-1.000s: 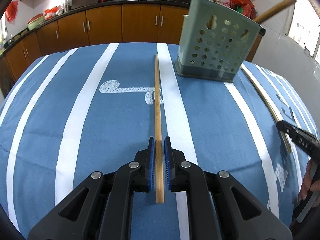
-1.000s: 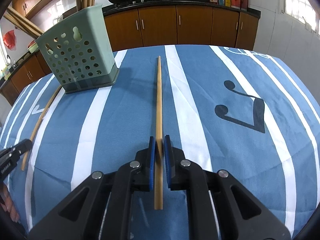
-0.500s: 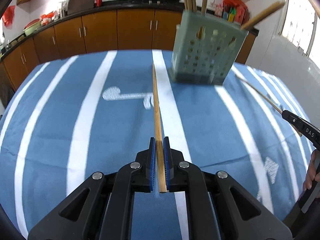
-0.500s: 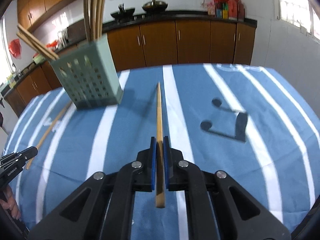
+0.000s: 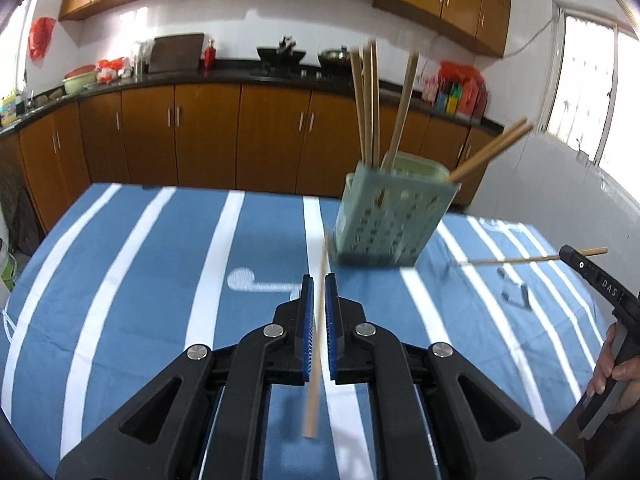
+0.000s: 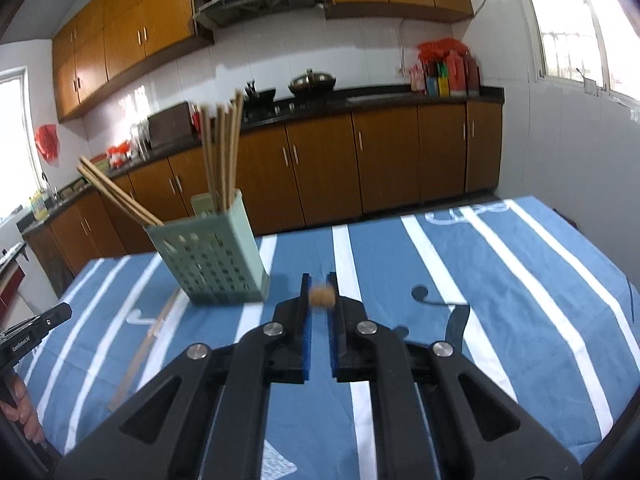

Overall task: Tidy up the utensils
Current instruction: 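Lift the right tool's chopstick over the green holder while the left tool carries its own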

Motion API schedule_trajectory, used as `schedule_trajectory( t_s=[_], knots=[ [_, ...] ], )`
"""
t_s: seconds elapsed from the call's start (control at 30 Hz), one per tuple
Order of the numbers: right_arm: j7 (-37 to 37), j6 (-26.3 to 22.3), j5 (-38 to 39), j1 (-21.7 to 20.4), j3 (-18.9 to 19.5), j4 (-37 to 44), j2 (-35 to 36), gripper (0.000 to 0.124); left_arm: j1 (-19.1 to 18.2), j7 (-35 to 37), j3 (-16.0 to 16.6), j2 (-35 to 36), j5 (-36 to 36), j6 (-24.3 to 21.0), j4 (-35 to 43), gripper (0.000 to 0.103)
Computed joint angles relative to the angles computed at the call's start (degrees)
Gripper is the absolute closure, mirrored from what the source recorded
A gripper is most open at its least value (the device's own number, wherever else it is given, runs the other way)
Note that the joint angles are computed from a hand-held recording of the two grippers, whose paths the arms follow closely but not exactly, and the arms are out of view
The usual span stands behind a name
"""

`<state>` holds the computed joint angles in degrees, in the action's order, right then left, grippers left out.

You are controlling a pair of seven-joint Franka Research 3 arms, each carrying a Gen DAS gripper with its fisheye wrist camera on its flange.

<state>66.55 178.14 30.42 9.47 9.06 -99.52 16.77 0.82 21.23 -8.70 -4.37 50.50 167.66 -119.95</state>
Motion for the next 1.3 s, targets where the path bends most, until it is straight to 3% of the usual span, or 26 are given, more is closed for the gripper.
schedule_trajectory(
  t_s=[0.1,0.3,0.37,0.43,0.5,0.67,0.83,0.97,1.07,1.3],
  knots=[
    [-0.9,0.68,0.31,-0.24,0.55,0.21,-0.13,0.116,0.4,-2.27,-0.24,-0.2,3.24,-0.72,0.61,0.099],
    [-1.48,-0.08,1.58,-0.69,1.01,-0.8,-0.61,0.116,-1.46,8.84,0.8,2.84,-9.08,2.25,-1.69,0.096],
    [-2.03,-0.22,2.22,-0.91,1.31,-1.08,-0.88,0.116,-2.19,10.61,0.65,3.87,-11.14,1.65,-1.95,0.087],
    [-2.71,-0.43,2.8,-1.05,1.5,-1.23,-1.24,0.116,-2.97,12.63,0.51,5.27,-13.18,0.38,-1.74,0.067],
    [-2.93,-0.49,3.02,-0.77,1.27,-1.16,-1.26,0.116,-3.77,14.23,0.48,6.28,-14.22,-0.66,-1.6,0.067],
    [-1.95,-1.08,2.64,0.2,0.04,-1.07,-1.21,0.116,-5.37,18.22,0.47,8.17,-16.79,-5.14,-0.32,0.067],
    [-1.12,-1.43,2.03,0.62,-0.44,-1.07,-1.04,0.116,-7.19,15.28,1.21,8.59,-10.82,-9.55,0.72,0.095],
    [-1.53,-1.13,2.57,0.17,0.08,-1.29,-1.16,0.116,-6.75,17.16,1.08,8.03,-13.33,-9.59,0.27,0.096],
    [-2.03,-0.64,3.11,-0.16,0.45,-1.24,-1.18,0.116,-5.96,16.64,1.39,6.05,-14.57,-7.06,-1.67,0.096],
    [-3.73,0.44,5.24,-1.34,1.84,-1.19,-1.18,0.116,-2.84,8.74,1.08,0.71,-7.26,-1.82,-4.16,0.096]
  ],
)
